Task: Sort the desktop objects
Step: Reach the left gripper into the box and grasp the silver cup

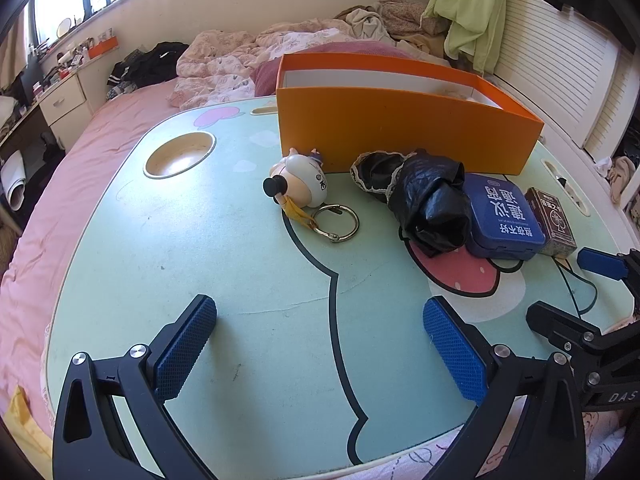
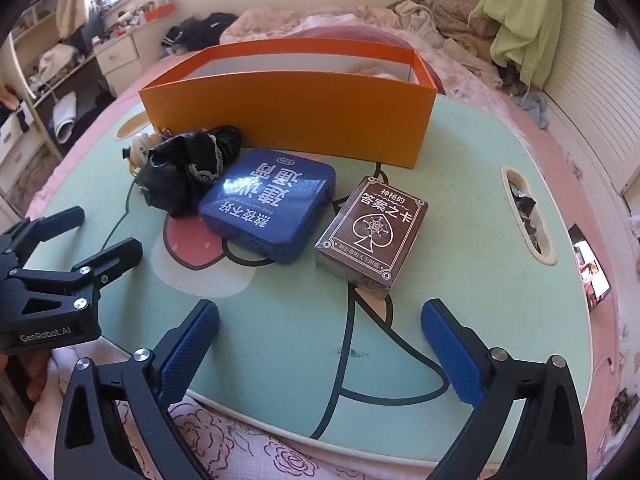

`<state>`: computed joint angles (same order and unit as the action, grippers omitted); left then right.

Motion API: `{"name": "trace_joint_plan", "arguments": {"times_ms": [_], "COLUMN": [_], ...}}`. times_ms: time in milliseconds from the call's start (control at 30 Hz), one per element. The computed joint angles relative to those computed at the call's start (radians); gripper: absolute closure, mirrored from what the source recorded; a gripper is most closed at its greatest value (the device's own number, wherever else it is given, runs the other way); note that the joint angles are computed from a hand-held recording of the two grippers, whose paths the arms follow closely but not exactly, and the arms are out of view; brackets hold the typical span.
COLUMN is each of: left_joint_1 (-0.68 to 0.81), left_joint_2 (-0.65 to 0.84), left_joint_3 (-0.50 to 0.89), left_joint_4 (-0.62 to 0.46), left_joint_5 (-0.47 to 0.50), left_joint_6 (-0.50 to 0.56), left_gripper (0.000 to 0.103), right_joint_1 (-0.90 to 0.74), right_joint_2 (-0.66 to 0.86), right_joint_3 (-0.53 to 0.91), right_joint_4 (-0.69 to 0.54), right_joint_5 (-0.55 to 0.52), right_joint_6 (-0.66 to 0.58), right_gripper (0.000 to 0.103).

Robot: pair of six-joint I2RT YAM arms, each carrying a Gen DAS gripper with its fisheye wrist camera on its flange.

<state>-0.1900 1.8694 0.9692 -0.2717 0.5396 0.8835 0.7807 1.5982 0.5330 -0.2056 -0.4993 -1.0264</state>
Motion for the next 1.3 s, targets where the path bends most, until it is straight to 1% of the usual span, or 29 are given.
{"name": "trace_joint_plan", "arguments": {"times_ms": [900,967,1000,1033,1067,1100,1133,1167,1200,1233,1267,1300], "left_joint_1": [0.008,0.015,0.023,0.027,0.026,0.02,0.001,-0.022,-0.048,-0.1,-0.15,-0.208], "left_joint_2": [-0.016,-0.032,-0.056,-0.079,-0.114,-0.138,-0.163,-0.172,-0.169,-0.146,-0.116,-0.072], "left_joint_3": [-0.015,-0.012,-0.02,-0.028,-0.035,-0.027,0.004,0.051,0.102,0.194,0.273,0.359], "left_joint_4": [-0.002,-0.011,-0.003,0.009,0.022,0.014,-0.034,-0.105,-0.182,-0.301,-0.389,-0.473], "left_joint_5": [0.006,0.049,0.081,0.102,0.13,0.149,0.17,0.189,0.203,0.198,0.18,0.154], "left_joint_6": [-0.001,-0.002,-0.007,-0.015,-0.03,-0.041,-0.045,-0.034,-0.02,-0.01,-0.019,-0.042], "left_gripper": [0.001,0.006,0.013,0.016,0.018,0.019,0.022,0.026,0.037,0.048,0.053,0.063], "right_joint_1": [0.005,0.006,0.006,0.006,0.008,0.011,0.012,0.012,0.012,0.012,0.012,0.012], "right_joint_2": [-0.005,-0.006,-0.006,-0.006,-0.01,-0.007,-0.009,-0.008,-0.008,-0.009,-0.009,-0.01], "right_joint_3": [-0.017,-0.019,-0.019,-0.02,-0.024,-0.024,-0.025,-0.025,-0.026,-0.028,-0.029,-0.029], "right_joint_4": [0.028,0.031,0.031,0.033,0.036,0.039,0.04,0.041,0.042,0.043,0.045,0.045], "right_joint_5": [0.008,0.009,0.009,0.009,0.009,0.01,0.011,0.011,0.011,0.011,0.011,0.011], "right_joint_6": [0.034,0.037,0.037,0.039,0.042,0.045,0.048,0.049,0.05,0.051,0.052,0.052], "right_gripper": [0.0,0.0,0.0,0.0,0.0,0.0,0.0,0.0,0.0,0.0,0.0,0.0]}}
